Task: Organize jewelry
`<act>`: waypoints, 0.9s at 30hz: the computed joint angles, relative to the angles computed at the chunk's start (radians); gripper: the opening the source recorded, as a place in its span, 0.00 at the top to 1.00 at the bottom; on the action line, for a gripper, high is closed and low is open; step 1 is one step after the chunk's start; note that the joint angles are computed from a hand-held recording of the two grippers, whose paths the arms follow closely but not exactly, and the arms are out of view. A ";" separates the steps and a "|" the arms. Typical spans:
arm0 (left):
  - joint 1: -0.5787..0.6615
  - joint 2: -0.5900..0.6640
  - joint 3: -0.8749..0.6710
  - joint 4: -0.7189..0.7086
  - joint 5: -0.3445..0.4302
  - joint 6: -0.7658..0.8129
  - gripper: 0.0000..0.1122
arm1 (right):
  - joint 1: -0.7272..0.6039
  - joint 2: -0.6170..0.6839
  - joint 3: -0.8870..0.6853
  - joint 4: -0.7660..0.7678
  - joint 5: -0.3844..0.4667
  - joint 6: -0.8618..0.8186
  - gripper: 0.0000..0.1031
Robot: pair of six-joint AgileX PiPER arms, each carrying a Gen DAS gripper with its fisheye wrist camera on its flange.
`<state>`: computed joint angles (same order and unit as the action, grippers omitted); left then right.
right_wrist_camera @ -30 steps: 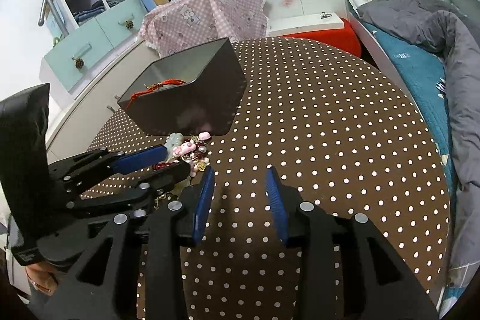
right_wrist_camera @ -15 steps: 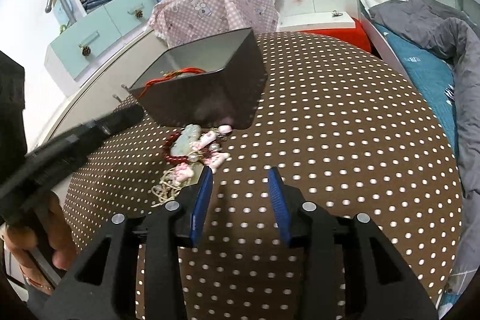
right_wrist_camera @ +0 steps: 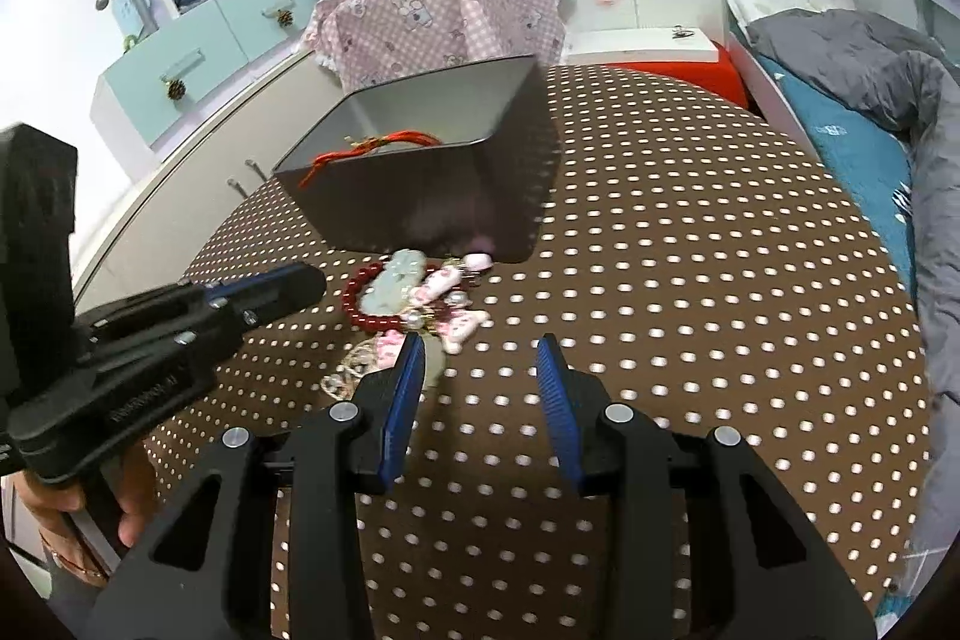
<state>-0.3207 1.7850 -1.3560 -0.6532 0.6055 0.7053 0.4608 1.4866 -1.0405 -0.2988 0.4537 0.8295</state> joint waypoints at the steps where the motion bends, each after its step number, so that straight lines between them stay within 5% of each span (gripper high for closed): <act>1: -0.001 0.004 0.001 0.004 -0.003 -0.002 0.96 | -0.004 -0.007 0.008 0.001 -0.003 0.001 0.64; 10: -0.059 0.031 -0.010 0.117 -0.045 -0.085 0.95 | -0.048 -0.064 0.089 0.043 -0.049 -0.031 0.62; 12: -0.069 0.026 -0.005 0.131 -0.057 -0.098 0.65 | -0.059 -0.070 0.097 0.068 -0.055 -0.051 0.62; 13: -0.073 0.010 0.020 0.122 -0.099 -0.093 0.36 | -0.066 -0.077 0.106 0.082 -0.060 -0.066 0.62; 18: -0.108 -0.008 0.046 0.214 -0.170 -0.144 0.37 | -0.077 -0.084 0.109 0.114 -0.062 -0.104 0.62; 23: -0.141 0.018 0.013 0.335 -0.140 -0.204 0.61 | -0.085 -0.088 0.117 0.141 -0.070 -0.125 0.60; 27: -0.164 0.016 0.014 0.399 -0.145 -0.217 0.64 | -0.093 -0.092 0.121 0.171 -0.073 -0.149 0.60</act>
<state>-0.4849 1.8008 -1.3425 -0.2540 0.4607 0.4885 0.3675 1.3949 -0.9195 -0.1283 0.3809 0.6801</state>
